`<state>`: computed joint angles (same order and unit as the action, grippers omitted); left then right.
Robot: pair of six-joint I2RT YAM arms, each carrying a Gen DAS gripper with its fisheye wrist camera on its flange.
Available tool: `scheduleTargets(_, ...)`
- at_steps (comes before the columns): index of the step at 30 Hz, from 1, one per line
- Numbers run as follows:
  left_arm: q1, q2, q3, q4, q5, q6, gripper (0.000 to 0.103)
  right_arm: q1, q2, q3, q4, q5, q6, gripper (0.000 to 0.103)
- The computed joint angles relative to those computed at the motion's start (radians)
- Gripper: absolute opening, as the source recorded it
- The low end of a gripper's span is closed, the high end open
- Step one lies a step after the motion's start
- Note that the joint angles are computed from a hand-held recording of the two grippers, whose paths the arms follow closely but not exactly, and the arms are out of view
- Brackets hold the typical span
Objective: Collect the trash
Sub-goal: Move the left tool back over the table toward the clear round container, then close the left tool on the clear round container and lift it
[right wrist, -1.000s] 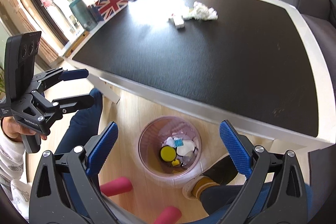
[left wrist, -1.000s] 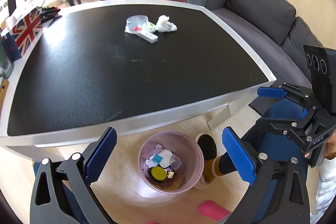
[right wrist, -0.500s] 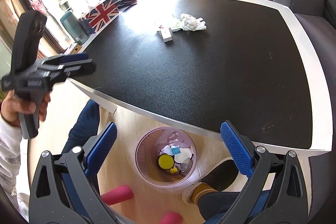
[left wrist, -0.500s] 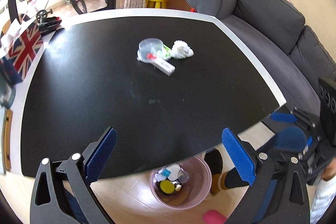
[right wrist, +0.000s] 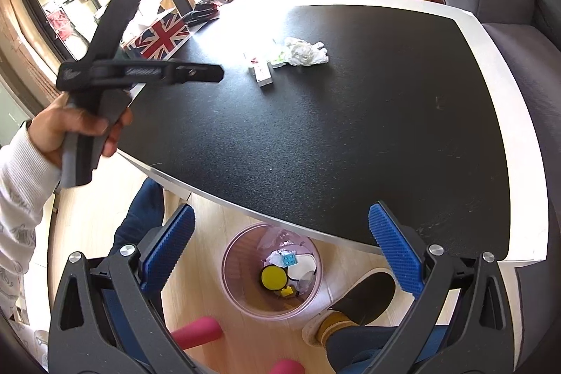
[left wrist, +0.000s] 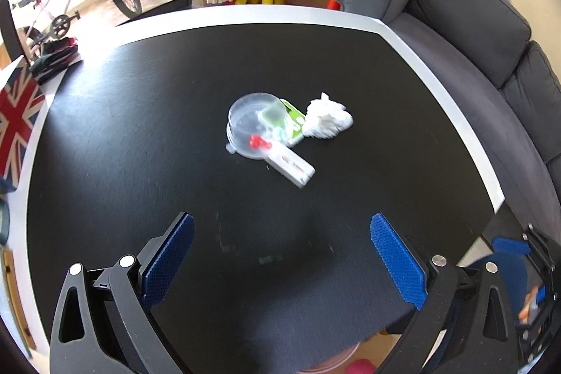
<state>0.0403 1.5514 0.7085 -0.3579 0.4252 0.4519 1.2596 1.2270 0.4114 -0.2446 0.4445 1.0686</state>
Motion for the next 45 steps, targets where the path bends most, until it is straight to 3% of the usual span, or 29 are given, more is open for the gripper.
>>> scheduleTargets(10,-0.044,0.211,0.158,0.059,-0.061,-0.124,0.097,-0.021,-0.024,-0.027,0.009,-0.016,-0.01,0.098)
scheduleTargets(19,-0.079,0.275,0.23,0.081,-0.09,-0.204,0.097,-0.04,-0.023,-0.041,0.017,-0.032,-0.007,0.098)
scheduleTargets(29,-0.11,0.321,0.25,0.13,-0.093,-0.225,0.096,-0.05,-0.011,-0.064,0.05,-0.049,0.003,0.098)
scheduleTargets(31,-0.11,0.329,0.253,0.131,-0.081,-0.224,0.087,-0.05,-0.008,-0.063,0.053,-0.049,0.001,0.098)
scheduleTargets(33,-0.115,0.343,0.266,0.11,-0.09,-0.216,0.06,-0.054,-0.012,-0.064,0.051,-0.051,-0.003,0.098)
scheduleTargets(45,-0.073,0.241,0.214,0.102,-0.051,-0.175,0.058,-0.131,0.03,-0.016,0.055,-0.078,-0.109,0.098)
